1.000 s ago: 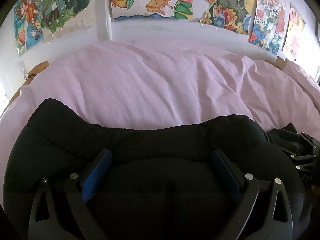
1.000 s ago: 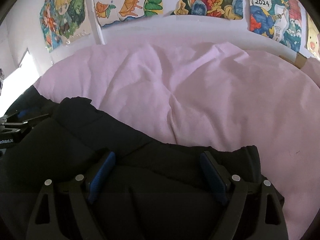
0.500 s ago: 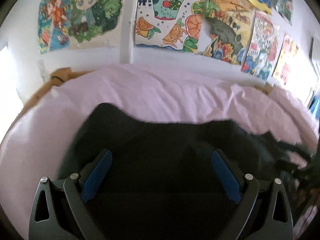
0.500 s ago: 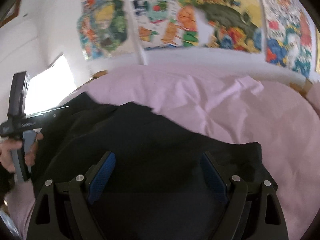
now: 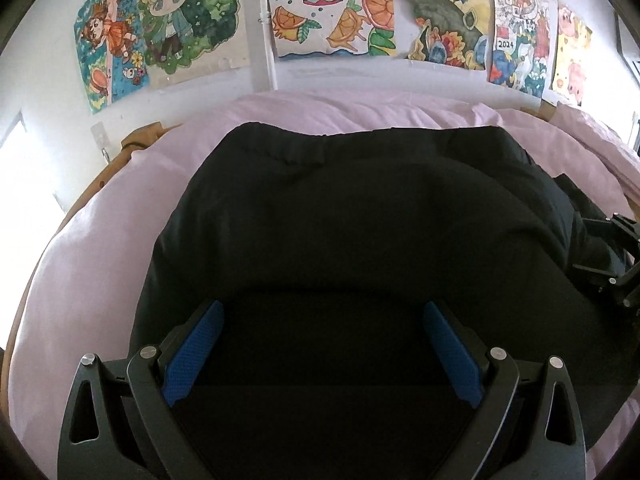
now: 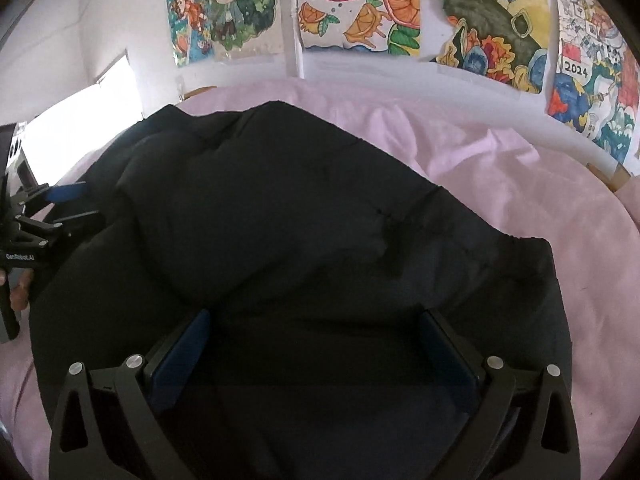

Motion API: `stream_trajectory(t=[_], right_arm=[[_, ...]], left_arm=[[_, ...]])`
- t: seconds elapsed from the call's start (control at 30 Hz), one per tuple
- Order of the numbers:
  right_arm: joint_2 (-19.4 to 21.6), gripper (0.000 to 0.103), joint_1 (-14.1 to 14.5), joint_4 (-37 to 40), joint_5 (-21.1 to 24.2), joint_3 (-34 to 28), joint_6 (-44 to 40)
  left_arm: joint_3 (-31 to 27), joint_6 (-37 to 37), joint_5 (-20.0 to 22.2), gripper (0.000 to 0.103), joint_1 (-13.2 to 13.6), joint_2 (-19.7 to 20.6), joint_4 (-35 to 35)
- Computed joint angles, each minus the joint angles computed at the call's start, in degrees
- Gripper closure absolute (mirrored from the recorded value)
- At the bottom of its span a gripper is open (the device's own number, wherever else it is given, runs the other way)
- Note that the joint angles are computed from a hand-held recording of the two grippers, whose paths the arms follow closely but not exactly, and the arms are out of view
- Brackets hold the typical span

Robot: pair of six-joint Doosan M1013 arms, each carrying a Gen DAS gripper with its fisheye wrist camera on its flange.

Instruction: Fold large clothes

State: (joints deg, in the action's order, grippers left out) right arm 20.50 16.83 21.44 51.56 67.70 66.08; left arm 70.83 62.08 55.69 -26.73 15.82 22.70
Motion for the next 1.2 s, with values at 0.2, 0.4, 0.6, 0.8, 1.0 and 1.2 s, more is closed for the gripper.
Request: stream_trajectory(t=[0.2,0.4,0.6,0.8,1.0,1.2], right_arm=[[-0.3,0.000,-0.3,1.3,-0.1,0.6,-0.4],[-0.3,0.000,-1.0,4.1,0.3,0.8,-1.2],[-0.3,0.000,-1.7,6.3,1.4,0.7,-1.5],[-0.3,0.000,-1.9,6.9,2.3,0.6,-1.4],[-0.7,0.000,-2.4,7.0,3.4,0.6,-1.3],[-1.4,0.000,-3.1,7.0,4.2,0.9,-1.5]], left_arm=[[0.0,0.0,0.0,0.005,0.0,0.0,0.1],[0.0,0.1,0.0,0.004,0.0,0.0,0.1],[0.0,0.3,0.1,0.004,0.0,0.0,-0.1],[-0.1,0.4,0.2,0.004,0.0,0.0,-0.2],[-0.1,0.3,0.3,0.003,0.2,0.0,-0.6],[-0.7,0.0,1.1,0.004,0.5,0.2,-1.6]])
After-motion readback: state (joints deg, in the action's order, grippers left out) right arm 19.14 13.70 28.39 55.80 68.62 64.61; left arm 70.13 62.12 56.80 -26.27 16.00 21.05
